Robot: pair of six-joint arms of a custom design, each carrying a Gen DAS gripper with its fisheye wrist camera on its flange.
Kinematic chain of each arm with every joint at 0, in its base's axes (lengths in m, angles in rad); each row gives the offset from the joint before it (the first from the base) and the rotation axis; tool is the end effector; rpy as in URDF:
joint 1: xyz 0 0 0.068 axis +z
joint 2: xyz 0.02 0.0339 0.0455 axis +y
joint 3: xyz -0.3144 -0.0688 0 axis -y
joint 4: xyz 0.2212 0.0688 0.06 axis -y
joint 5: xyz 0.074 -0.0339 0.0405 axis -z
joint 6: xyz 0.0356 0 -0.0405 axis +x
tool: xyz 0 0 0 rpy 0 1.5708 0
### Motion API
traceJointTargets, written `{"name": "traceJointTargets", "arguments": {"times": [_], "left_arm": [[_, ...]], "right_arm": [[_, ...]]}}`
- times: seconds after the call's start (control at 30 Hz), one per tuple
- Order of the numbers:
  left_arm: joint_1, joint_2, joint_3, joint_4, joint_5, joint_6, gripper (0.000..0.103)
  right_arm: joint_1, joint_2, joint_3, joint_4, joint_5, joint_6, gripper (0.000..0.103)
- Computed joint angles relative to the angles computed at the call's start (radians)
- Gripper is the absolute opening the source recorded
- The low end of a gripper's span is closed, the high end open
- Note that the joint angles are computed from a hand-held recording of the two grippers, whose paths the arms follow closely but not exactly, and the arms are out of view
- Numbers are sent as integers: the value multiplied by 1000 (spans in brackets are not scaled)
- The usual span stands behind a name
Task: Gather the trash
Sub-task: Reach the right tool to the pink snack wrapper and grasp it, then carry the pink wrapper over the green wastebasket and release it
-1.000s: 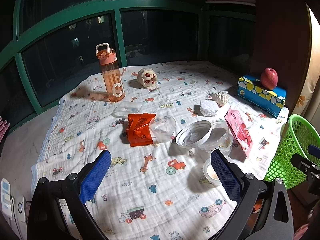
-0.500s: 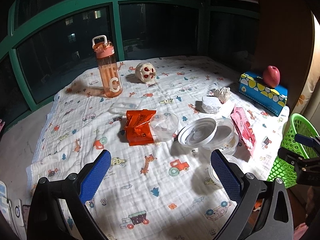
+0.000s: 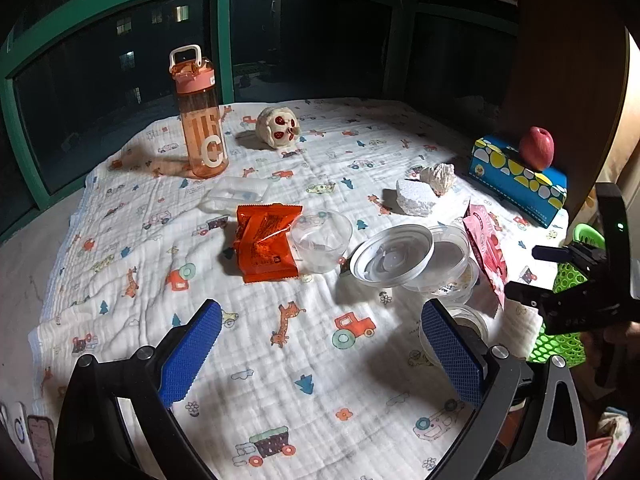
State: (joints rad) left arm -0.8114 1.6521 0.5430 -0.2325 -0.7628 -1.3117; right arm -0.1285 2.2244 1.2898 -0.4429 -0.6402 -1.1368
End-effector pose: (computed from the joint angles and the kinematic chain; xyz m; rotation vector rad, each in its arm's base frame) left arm 0.1696 -0.1429 0.1584 -0.6899 2.2601 0.2243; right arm 0.4099 -0.0315 0.1202 -1.3089 2.2021 0.5377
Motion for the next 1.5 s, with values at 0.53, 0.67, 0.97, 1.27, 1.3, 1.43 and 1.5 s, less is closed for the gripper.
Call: {"name": "traceJointTargets", "arguments": {"times": [0.53, 0.67, 0.97, 1.27, 1.3, 1.43, 1.5], "left_arm": [[51, 65, -63, 328, 138, 267, 97], [59, 107, -55, 407, 193, 330, 97], [138, 273, -3, 602, 389, 426, 97], [187, 384, 57, 665, 498, 476, 96], [188, 392, 62, 666, 499, 479, 96], [191, 414, 68, 691, 508, 492, 86], [198, 421, 67, 703, 527, 494, 74]], "right_arm": [[90, 153, 220, -143, 70, -31, 72], [75, 137, 205, -150, 54, -40, 69], [-15, 61, 171, -129, 2, 22, 68], [-182, 29, 248, -199, -46, 112, 68], [-201, 28, 256, -199, -51, 118, 68], [-282, 37, 292, -181, -54, 165, 68], [-317, 55, 317, -176, -46, 186, 68]]}}
